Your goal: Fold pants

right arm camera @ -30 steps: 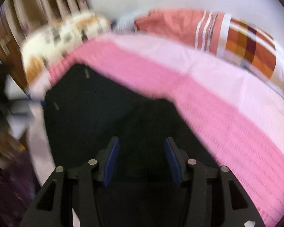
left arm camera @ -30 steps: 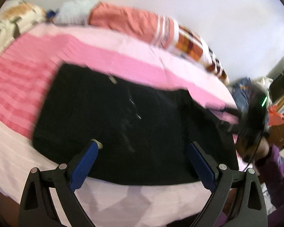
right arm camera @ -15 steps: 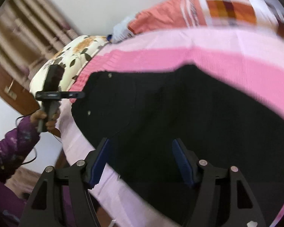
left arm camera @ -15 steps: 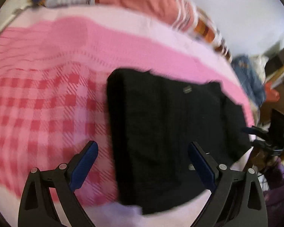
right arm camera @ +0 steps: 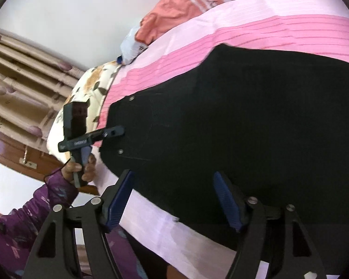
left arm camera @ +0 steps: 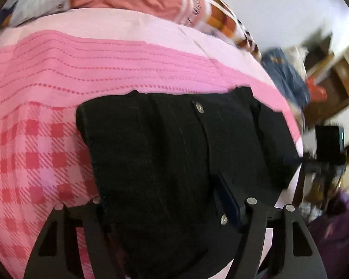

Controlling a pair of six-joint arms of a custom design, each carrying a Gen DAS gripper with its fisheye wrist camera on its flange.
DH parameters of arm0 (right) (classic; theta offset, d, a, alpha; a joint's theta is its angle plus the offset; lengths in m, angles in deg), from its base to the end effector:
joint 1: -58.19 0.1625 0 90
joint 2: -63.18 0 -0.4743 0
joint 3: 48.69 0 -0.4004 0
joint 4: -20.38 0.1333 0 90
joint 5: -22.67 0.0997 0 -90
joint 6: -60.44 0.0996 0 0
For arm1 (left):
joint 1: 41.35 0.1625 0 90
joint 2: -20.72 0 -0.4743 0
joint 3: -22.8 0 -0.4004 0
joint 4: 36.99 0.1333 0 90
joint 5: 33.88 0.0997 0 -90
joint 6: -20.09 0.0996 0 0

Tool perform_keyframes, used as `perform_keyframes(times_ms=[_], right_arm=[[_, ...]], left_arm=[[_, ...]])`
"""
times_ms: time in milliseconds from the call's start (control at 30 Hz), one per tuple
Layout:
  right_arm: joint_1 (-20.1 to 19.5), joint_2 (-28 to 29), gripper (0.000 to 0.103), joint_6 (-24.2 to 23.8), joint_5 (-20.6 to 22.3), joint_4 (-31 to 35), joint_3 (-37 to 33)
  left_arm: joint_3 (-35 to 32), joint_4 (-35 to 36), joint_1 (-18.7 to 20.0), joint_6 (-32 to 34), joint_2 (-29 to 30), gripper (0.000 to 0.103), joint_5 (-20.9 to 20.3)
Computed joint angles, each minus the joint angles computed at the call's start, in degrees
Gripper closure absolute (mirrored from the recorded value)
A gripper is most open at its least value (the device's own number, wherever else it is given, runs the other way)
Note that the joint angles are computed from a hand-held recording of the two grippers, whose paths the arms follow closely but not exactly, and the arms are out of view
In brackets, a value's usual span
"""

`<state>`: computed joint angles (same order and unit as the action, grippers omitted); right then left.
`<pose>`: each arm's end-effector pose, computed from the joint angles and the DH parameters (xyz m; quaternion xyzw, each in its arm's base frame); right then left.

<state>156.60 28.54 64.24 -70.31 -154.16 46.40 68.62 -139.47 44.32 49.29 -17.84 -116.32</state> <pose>0.2319 -0.6928 0.0337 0.0339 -0.9771 0.2101 0.0031 0.0798 -0.8849 0.3183 0.2846 0.9553 -0.0302 0.0741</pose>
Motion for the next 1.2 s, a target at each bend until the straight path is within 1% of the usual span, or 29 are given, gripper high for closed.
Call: perform_keyframes(times_ms=[67,133,167,200,233,267,367,467,500,533,567,600,633,667,700,733,767,800,867,967,1000,1033,1067,1133,1167,1200], right_arm=[[0.49,0.57,0.034,-0.53,0.29,0.32,-0.53],[0.57,0.58,0.034,-0.75,1.08,-0.41,-0.07],[0.45,0.40,0.033,-0.54,1.29,-1.41,0.51],[0.31,0.21,0.032,-0.22,1.41,-1.78,0.71],[-0.03,-0.12,0.032,0.49,1.81,-2.95,1.47],[-0.35,-0.38,0.032,1.07,2.26,-3.89,2.00],[-1.63,-1.73,0.032,2.83,4.43,-7.80,4.45],[-2.54,-2.28,0.029,2.25,6.99,-9.45,5.10],[-2.65,-2.27,0.029,1.77,7.62,-9.28,4.94],[-2.97,-2.12,0.029,1.09,9.11,-8.74,4.55],[-3.26,-1.95,0.029,0.83,10.53,-7.97,4.03],[-3.75,-1.73,0.029,0.60,12.81,-7.35,3.57],[-4.50,-1.59,0.029,0.49,15.82,-7.28,3.43],[-5.07,-1.59,0.029,0.68,17.64,-7.70,3.55],[-5.75,-1.76,0.029,1.48,18.71,-8.60,3.95],[-6.29,-2.13,0.029,2.03,18.63,-9.45,4.68],[-7.68,-2.84,0.029,3.05,20.01,-10.35,6.01],[-8.85,-3.54,0.029,4.43,21.18,-10.72,7.23],[-10.42,-4.76,0.029,5.25,21.67,-11.19,9.06],[-12.73,-6.61,0.031,6.01,23.03,-12.46,11.84],[-13.25,-6.96,0.029,5.28,24.59,-12.69,12.33],[-13.45,-7.20,0.028,4.72,25.40,-12.72,12.49],[-13.54,-7.15,0.021,4.43,25.91,-12.69,12.37],[-14.15,-6.56,0.016,4.53,29.41,-12.86,11.81],[-14.43,-6.42,0.013,4.59,30.98,-12.64,11.55],[-14.69,-6.20,0.012,4.62,32.54,-12.34,11.28]], left_arm=[[1.42,-0.99,-0.33,-1.52,-0.65,0.035,0.82],[3.86,-2.18,-1.13,-2.35,-1.86,0.041,1.80],[4.50,-2.28,-1.32,-2.77,-2.32,0.044,1.39],[5.28,-2.41,-1.61,-3.47,-2.93,0.051,0.68],[5.99,-2.65,-1.87,-3.99,-3.56,0.055,0.38],[7.18,-3.36,-2.24,-4.55,-4.38,0.062,-0.04],[11.27,-5.50,-3.62,-5.28,-6.97,0.063,-1.02],[14.40,-6.04,-5.06,-7.93,-8.93,0.066,-4.83],[15.91,-6.73,-5.79,-8.63,-9.57,0.069,-6.51],[17.28,-7.48,-6.65,-9.16,-9.96,0.072,-7.98],[18.61,-7.94,-7.60,-9.45,-10.26,0.079,-9.96],[20.02,-8.77,-8.70,-9.82,-10.32,0.079,-11.29],[21.16,-9.55,-9.78,-10.10,-10.06,0.079,-12.31],[22.31,-10.10,-10.73,-10.24,-9.55,0.079,-13.85],[23.02,-10.48,-11.46,-10.94,-8.54,0.079,-15.83],[23.20,-10.84,-12.01,-11.76,-7.05,0.081,-18.92],[22.80,-10.48,-12.38,-12.11,-5.79,0.088,-21.43],[22.89,-10.73,-13.25,-11.69,-4.40,0.088,-23.41],[24.06,-11.37,-15.23,-8.63,-2.55,0.088,-25.52],[23.43,-10.27,-15.82,-9.54,-0.83,0.088,-28.30],[23.67,-11.55,-15.60,-10.43,-1.12,0.086,-28.78],[24.11,-13.45,-15.61,-11.27,-1.67,0.085,-27.42],[24.52,-15.35,-15.66,-12.00,-2.44,0.083,-25.16],[24.36,-17.54,-14.80,-13.95,-3.80,0.075,-23.54],[24.91,-19.14,-14.42,-14.66,-4.71,0.061,-22.15],[25.67,-21.61,-14.14,-15.10,-5.69,0.046,-19.34]])
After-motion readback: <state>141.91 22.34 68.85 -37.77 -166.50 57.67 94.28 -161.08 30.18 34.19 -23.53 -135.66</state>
